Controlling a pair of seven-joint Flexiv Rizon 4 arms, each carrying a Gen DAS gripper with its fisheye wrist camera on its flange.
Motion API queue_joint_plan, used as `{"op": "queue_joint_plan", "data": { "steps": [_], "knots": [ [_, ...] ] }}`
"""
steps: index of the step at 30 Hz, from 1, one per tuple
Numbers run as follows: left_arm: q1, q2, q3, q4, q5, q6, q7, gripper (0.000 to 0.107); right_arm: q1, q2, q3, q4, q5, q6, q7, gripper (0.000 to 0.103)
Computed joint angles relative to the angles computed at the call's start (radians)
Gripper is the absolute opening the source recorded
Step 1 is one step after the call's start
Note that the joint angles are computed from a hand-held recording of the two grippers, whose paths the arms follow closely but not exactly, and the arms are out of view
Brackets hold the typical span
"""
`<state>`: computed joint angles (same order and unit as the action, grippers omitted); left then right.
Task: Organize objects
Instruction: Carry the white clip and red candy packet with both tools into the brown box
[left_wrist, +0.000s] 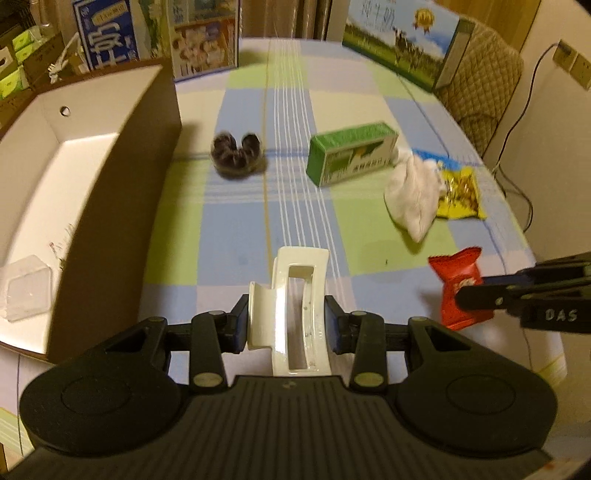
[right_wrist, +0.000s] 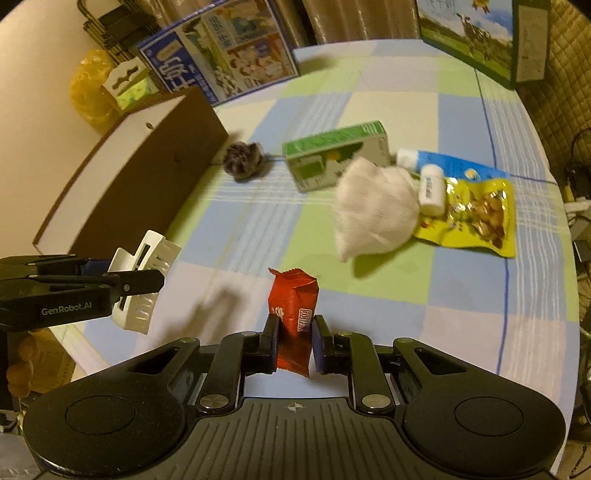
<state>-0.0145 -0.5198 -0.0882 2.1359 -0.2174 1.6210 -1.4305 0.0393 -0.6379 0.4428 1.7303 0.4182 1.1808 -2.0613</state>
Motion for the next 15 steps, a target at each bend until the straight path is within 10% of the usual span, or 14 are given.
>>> {"op": "queue_joint_plan", "data": {
  "steps": [15],
  "knots": [
    [0.26, 0.149, -0.198, 0.13, 0.01, 0.094, 0.024, 0.035, -0.003, 0.036, 0.105, -0.091, 0.175, -0.06, -0.143, 0.015]
  ]
}}
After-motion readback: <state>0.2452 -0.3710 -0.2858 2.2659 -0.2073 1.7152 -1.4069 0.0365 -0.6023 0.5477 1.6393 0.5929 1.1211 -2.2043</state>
